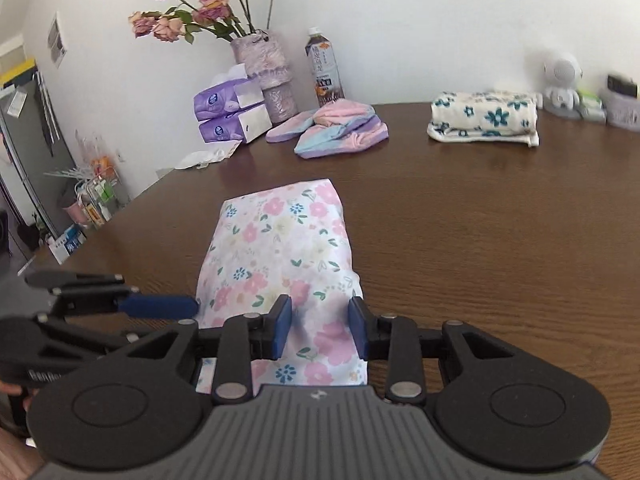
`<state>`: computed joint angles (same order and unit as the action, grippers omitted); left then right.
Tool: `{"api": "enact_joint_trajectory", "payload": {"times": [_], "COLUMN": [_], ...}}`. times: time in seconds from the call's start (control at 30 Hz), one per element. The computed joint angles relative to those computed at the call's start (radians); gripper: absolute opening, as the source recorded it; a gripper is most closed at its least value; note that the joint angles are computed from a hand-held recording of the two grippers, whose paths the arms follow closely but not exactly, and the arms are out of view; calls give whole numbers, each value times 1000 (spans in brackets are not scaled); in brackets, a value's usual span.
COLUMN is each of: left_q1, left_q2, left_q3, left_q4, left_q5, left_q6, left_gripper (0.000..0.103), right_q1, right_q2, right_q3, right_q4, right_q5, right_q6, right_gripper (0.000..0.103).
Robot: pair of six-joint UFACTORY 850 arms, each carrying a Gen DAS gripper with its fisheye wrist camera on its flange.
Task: Fold clothes
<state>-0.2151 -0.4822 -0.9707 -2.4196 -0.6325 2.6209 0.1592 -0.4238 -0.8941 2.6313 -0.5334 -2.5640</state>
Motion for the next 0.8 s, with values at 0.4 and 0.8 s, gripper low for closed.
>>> {"api": "enact_joint_trajectory", "payload": {"times": [0.4, 0.8], "left_q1": [-15, -7], "left_q2": [-140, -166], "left_q3": [-211, -238], "left_q4": [104, 109], "left_q5": [202, 160], "left_q6": [-194, -269], "left_gripper": [24, 35], "right_q1": [-8, -13], "right_q2": [-116, -208], "right_q3": [-217, -366], "right_q4": [-355, -498], "right_q5": [92, 159], "right_q6": [276, 450], "right_gripper": [18, 20]}}
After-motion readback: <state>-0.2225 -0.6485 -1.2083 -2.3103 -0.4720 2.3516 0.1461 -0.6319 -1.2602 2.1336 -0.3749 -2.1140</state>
